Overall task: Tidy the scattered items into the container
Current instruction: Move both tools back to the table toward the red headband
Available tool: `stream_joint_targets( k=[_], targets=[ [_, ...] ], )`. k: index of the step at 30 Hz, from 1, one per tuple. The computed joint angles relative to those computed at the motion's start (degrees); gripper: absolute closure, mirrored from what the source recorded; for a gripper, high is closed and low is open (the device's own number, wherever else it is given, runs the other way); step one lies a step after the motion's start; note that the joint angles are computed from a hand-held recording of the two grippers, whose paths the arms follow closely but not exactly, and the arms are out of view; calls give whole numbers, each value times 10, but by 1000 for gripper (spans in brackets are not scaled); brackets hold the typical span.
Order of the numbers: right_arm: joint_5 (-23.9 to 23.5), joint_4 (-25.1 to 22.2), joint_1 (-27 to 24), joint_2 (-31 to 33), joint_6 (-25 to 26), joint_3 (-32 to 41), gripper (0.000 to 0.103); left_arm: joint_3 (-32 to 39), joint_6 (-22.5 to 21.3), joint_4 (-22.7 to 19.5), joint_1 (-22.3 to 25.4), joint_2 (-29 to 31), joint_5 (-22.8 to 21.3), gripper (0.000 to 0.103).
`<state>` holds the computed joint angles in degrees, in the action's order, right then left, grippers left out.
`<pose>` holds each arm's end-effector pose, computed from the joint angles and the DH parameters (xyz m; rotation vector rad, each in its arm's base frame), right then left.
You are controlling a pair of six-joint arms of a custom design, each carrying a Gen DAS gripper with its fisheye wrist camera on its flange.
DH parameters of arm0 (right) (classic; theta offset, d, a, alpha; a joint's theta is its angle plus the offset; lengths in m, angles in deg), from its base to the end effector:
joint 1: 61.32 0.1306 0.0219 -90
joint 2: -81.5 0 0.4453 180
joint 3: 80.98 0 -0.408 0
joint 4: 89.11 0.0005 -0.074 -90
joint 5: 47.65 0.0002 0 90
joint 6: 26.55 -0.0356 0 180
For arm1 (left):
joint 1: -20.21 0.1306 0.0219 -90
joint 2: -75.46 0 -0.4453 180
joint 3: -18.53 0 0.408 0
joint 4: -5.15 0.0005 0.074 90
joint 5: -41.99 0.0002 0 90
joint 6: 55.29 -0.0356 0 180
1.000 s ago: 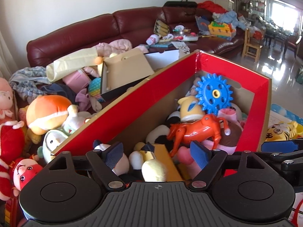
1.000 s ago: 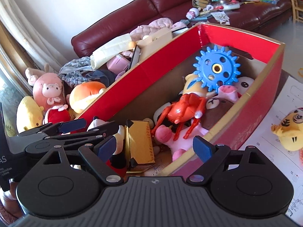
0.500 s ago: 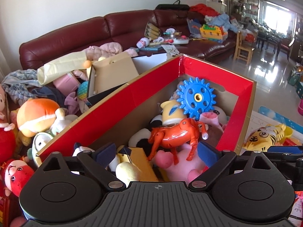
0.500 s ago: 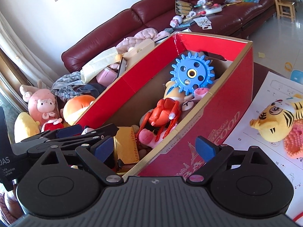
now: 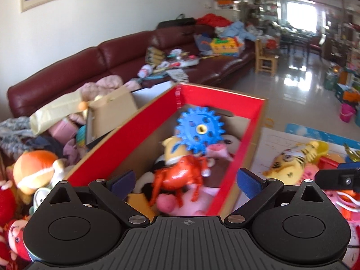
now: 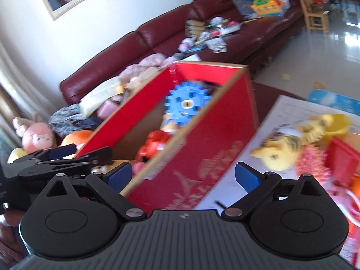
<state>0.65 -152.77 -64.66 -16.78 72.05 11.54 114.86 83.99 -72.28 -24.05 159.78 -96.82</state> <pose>0.4198 -0.0013 0.5674 -0.4023 2.2997 0.7963 0.3172 -0.2724 0.5699 -0.3169 2.2114 0.3380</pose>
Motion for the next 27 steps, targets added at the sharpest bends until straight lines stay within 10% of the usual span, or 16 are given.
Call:
stream_joint_targets(
  k=[12,19,27],
  targets=[
    [63,-10,-183,-7,-28,-63,4,5,-159,150,-43,104,156,1],
    [114,-3,-245,-7,-11,-117,5,27,-210,162,-70,185,268,2],
    [158,8,-280,-16,47,-173,16,61,-281,136,-98,256,297,7]
  ],
)
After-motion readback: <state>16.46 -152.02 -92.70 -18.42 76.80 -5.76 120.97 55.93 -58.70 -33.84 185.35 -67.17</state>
